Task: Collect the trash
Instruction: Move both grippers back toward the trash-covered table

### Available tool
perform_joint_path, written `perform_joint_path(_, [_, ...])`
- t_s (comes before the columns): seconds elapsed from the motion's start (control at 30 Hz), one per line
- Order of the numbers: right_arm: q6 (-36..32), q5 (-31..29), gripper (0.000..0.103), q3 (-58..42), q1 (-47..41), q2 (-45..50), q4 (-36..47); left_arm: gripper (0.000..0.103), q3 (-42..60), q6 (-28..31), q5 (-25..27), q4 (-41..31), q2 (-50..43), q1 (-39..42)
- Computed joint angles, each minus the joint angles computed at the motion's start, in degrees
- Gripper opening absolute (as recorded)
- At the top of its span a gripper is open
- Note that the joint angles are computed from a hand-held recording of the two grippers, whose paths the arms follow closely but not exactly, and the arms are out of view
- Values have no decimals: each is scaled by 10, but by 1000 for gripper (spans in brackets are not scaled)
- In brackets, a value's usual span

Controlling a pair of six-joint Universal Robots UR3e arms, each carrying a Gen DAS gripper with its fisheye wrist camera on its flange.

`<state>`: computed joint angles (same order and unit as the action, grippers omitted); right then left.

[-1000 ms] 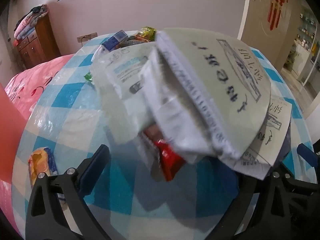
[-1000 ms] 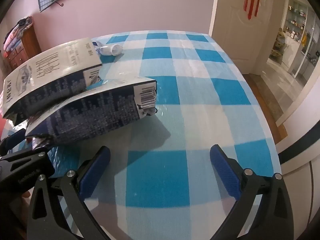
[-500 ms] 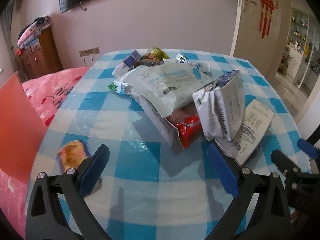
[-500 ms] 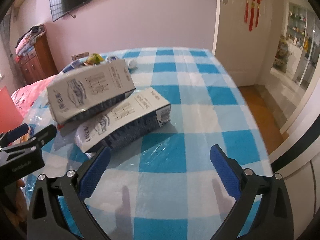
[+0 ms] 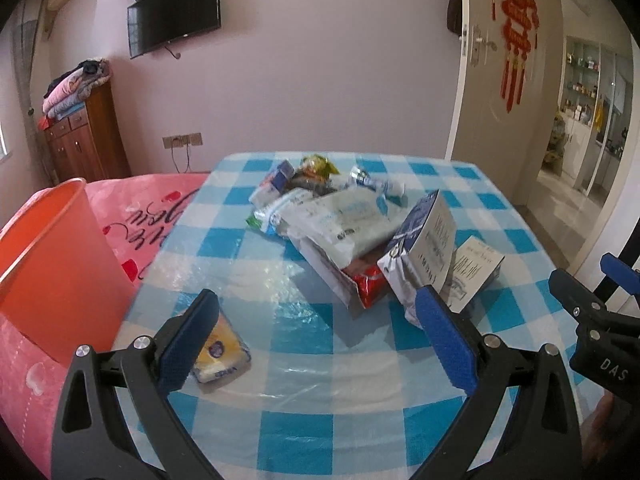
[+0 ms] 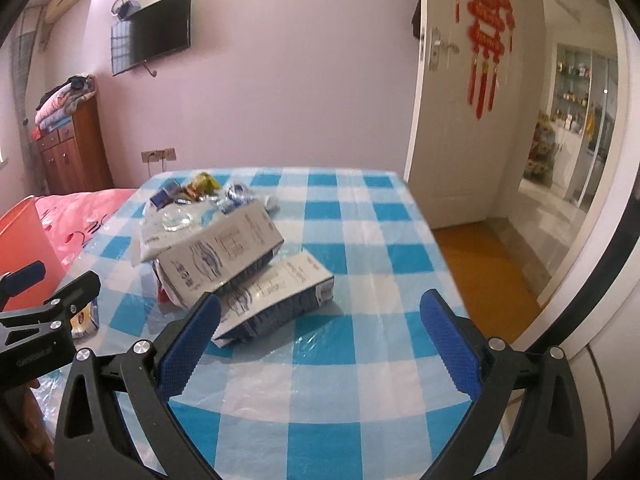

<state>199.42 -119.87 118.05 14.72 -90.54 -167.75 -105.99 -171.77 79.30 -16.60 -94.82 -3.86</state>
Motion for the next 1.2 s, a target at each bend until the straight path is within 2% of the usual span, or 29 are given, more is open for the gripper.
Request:
perform_joint_path(0.4, [15, -73, 99, -35, 61, -11, 32, 99, -49, 5, -40, 8, 76, 34])
perform_joint_path(1.2, [34, -130, 99, -36, 106, -32, 31, 99, -94, 6, -88, 14, 155, 70])
